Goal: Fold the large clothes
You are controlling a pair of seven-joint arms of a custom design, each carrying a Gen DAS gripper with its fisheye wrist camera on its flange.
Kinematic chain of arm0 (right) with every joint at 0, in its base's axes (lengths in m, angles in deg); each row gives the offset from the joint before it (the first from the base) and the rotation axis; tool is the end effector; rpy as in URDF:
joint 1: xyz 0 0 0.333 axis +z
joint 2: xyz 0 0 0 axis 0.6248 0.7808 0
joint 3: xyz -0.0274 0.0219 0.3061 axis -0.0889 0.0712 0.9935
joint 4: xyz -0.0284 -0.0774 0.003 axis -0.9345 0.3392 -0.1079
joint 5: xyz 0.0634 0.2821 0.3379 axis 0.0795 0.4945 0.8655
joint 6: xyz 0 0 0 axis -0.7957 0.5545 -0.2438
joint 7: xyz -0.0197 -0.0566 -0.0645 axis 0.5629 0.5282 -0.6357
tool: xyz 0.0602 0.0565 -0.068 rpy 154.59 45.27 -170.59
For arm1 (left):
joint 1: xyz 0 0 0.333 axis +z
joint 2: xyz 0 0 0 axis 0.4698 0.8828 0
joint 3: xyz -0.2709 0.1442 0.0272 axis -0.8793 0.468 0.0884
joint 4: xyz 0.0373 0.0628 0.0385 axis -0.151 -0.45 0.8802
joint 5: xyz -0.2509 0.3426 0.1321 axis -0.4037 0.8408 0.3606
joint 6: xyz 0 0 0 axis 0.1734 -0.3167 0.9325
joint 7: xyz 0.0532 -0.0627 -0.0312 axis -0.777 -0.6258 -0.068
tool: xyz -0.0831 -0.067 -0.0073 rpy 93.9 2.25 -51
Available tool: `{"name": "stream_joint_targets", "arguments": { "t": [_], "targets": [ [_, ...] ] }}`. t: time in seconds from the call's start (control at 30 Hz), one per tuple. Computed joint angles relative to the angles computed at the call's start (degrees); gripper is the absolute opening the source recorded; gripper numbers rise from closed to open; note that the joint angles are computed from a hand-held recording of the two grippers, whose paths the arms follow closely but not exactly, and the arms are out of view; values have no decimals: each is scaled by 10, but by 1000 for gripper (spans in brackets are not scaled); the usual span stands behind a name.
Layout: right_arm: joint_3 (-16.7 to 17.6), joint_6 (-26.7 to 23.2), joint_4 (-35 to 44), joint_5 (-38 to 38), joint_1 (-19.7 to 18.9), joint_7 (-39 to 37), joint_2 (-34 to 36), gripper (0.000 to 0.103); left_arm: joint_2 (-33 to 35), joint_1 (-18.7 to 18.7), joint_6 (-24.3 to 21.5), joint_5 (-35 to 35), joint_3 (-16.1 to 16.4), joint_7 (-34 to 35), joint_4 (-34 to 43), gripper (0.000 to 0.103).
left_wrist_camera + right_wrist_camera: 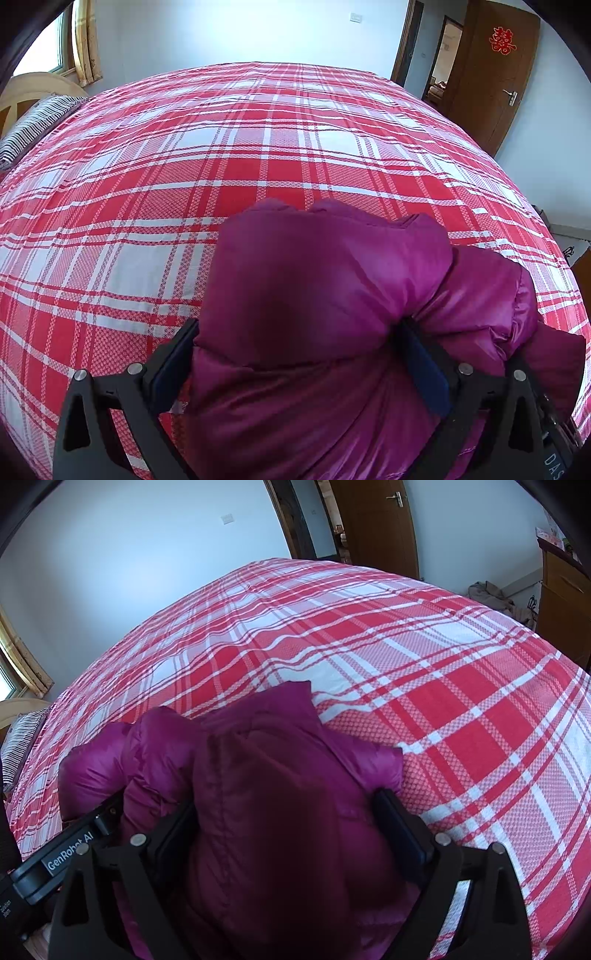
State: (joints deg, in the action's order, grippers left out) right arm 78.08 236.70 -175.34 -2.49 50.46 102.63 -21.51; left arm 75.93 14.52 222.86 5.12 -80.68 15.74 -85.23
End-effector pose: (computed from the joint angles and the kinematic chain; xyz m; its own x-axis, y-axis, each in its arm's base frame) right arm 0.4536 0.1691 0.4693 -0.2223 -0.9337 -0.2807 -0.7028 0.3530 -0.6176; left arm 0.4988 -0.3268 0.4892 0.0581 -0.9926 0.1068 -0.7936 -0.1108 -0.5982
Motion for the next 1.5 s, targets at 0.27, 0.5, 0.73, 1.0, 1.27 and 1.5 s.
{"name": "stream_joint_targets", "arguments": {
  "t": [0.27,0.5,0.73,1.0,1.27,1.5],
  "targets": [
    [-3,10,-4,7,1,-2,-2,95,0,0,2,-4,1,3,-1,103],
    [-6,11,-5,13,5,-7,-2,95,0,0,6,-10,2,7,-2,103],
    [-32,19,-5,57,30,-62,2,99,-2,1,12,-16,3,13,-6,103],
    [-99,82,-43,134,93,-156,-31,98,-5,3,19,-22,2,18,-11,103],
    [-139,145,-90,147,116,-216,-75,79,-6,5,23,-26,2,21,-13,103],
    [-246,155,-77,239,222,-316,-48,71,-6,5,27,-34,2,24,-14,103]
  ]
}}
